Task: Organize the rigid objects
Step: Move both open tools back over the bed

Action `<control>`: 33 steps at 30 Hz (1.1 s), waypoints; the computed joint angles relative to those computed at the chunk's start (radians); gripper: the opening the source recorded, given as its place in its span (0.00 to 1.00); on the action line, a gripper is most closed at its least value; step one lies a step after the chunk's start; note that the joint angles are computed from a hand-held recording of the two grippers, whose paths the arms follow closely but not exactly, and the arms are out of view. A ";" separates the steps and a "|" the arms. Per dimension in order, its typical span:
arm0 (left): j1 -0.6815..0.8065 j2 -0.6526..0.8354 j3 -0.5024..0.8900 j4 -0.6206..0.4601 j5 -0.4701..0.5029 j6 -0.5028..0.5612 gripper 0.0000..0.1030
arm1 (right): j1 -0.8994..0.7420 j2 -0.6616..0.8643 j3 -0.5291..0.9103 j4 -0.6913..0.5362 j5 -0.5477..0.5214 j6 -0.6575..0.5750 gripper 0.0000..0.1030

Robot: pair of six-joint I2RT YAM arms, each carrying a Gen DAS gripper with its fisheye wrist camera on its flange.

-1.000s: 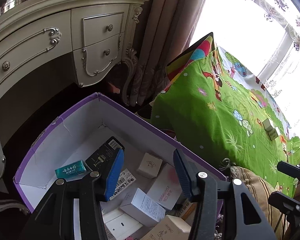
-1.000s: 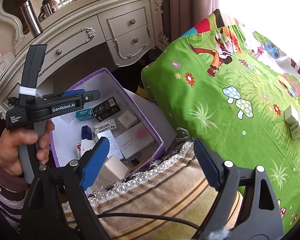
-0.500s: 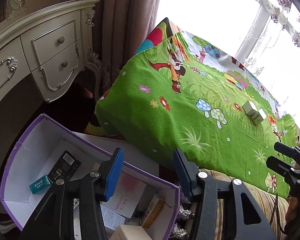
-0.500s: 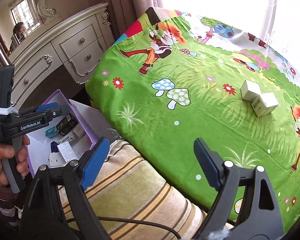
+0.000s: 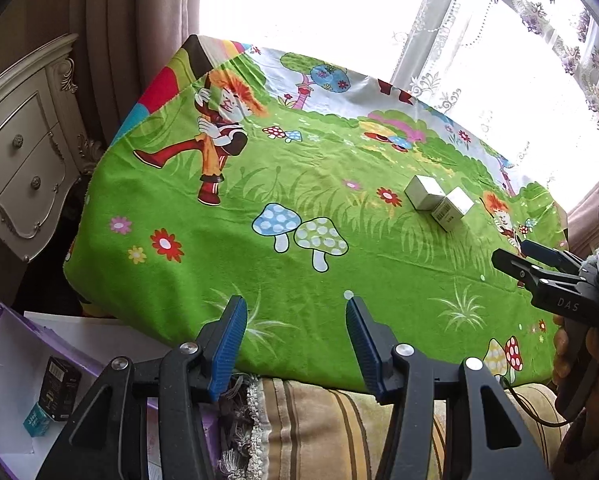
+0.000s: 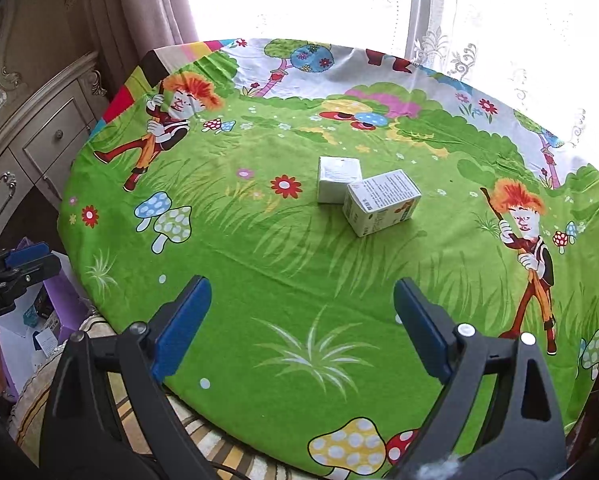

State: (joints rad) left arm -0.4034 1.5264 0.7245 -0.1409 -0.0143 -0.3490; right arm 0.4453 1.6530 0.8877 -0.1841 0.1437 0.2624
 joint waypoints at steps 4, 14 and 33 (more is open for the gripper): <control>-0.047 0.068 0.081 -0.010 0.006 -0.007 0.51 | -0.082 0.032 0.007 0.038 -0.026 -0.093 0.92; -0.136 0.222 0.283 -0.052 0.016 -0.004 0.56 | -0.206 0.179 0.122 0.089 -0.097 -0.260 0.95; -0.159 0.468 0.552 -0.100 0.032 -0.014 0.63 | -0.253 0.499 0.393 0.075 -0.123 -0.407 0.95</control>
State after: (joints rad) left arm -0.5623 1.9946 1.2770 -0.2407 0.0179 -0.3627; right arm 0.1928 2.1521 1.2804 -0.1091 0.0212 -0.1448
